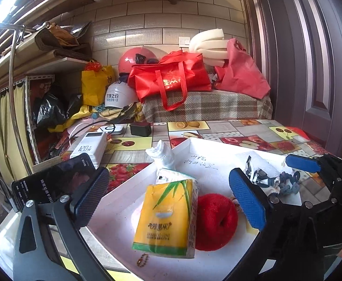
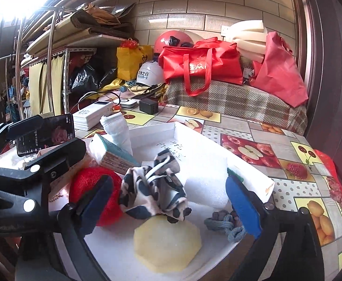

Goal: Organize soft objects
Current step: 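Lower the tissue pack and cow-print cloth into the tray, open both grippers, then withdraw both open grippers away from the tray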

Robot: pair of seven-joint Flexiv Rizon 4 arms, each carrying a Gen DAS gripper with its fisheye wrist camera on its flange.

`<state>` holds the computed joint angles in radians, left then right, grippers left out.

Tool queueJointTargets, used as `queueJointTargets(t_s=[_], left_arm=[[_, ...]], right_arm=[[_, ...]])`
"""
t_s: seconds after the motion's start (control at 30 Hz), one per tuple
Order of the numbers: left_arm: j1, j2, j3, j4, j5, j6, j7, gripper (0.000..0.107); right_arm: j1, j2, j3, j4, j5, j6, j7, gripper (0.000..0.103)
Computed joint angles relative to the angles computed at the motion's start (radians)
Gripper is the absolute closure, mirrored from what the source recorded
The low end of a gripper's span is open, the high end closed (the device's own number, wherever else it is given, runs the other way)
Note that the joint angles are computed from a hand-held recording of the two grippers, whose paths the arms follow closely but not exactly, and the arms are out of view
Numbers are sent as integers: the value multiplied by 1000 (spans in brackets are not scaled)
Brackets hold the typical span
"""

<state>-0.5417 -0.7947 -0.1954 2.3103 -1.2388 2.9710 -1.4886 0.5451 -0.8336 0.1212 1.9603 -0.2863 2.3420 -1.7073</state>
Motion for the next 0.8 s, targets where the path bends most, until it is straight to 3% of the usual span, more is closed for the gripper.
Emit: queueJointTargets(t_s=[0.47, 0.8], left_arm=[[-8, -1, -8, 19, -26, 27, -51, 4], [-56, 1, -36, 16, -53, 36, -43, 4]], right_arm=[[18, -8, -6, 6, 63, 75, -8, 0], [3, 25, -6, 107, 92, 152, -32, 0]])
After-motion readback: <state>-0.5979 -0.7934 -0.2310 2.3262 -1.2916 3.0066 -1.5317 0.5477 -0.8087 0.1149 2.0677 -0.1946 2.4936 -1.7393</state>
